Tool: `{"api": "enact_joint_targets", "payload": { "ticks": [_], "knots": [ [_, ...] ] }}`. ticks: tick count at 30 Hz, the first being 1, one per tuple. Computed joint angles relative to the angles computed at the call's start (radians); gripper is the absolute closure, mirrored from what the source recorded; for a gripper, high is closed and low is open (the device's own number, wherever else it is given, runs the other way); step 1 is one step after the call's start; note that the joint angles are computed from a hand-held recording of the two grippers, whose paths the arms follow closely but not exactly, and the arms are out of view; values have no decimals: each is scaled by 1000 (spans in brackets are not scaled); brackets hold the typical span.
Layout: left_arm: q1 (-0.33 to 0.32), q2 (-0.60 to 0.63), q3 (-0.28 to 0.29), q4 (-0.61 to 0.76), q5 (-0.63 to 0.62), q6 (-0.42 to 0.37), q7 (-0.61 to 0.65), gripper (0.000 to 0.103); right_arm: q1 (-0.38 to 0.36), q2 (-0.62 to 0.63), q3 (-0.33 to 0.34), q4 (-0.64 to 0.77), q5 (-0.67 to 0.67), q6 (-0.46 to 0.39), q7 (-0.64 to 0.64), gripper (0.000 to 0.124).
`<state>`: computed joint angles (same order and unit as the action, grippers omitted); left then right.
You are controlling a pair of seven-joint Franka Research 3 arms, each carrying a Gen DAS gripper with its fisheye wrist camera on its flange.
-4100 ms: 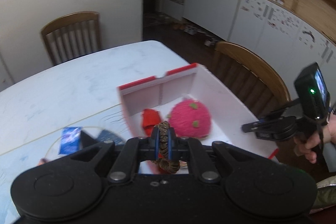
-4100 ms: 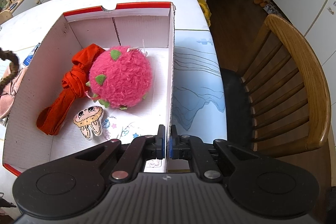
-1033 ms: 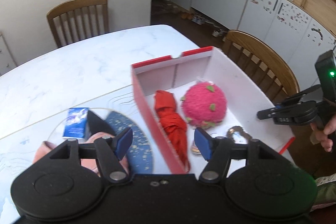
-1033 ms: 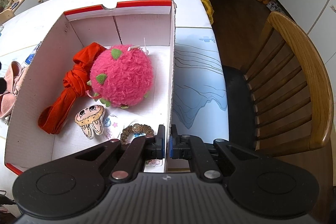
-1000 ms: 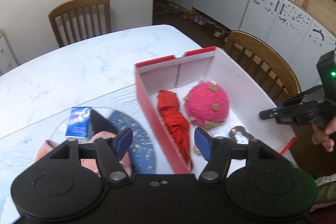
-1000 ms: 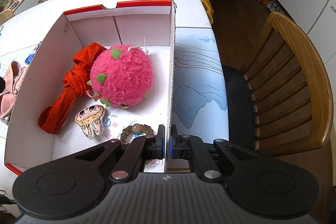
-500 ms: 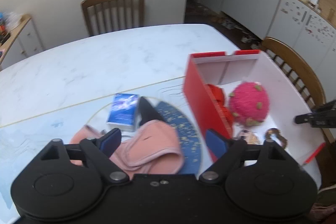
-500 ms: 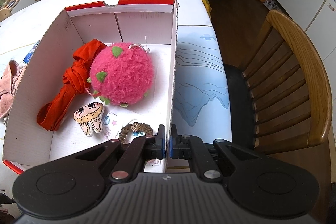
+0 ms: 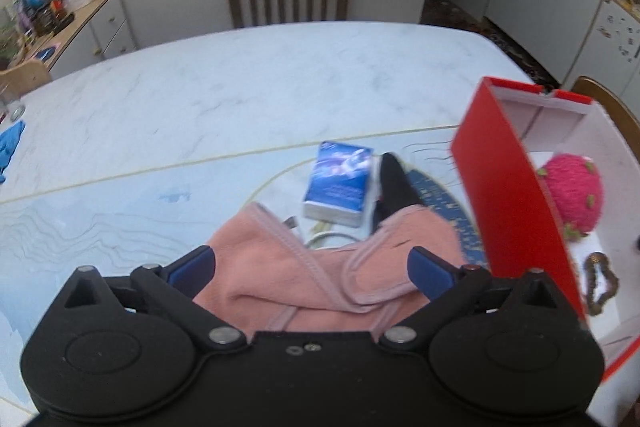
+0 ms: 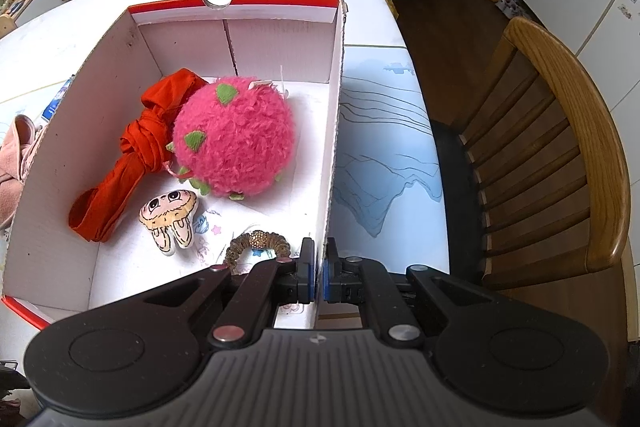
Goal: Organize objects
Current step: 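Move the left tool back over the pink fabric headband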
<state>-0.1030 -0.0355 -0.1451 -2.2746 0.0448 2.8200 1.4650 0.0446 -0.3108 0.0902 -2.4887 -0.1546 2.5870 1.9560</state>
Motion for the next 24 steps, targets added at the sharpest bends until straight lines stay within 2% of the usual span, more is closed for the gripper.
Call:
{"api": "enact_joint_targets", "payload": {
  "ticks": [9,15,20,22,24],
  "knots": [
    [37,81,8,31,39,-29,-90,1,-1,9,5,10,-17,-15,28,121],
    [64,114,-6,37,-47,-53,-29,1,3,12,1,14,-19,-21,32,121],
    [69,113,-15,12,-78,-21,19,2,6,14,-2,16,-17,-26,33,121],
    [65,108,-11,-1,-52,-6,12,5,7,13,-4,16,-14,-27,30,121],
    [68,106,-18,-3,-86,-4,44,12,7,12,-4,15,-14,-27,30,121]
  ]
}}
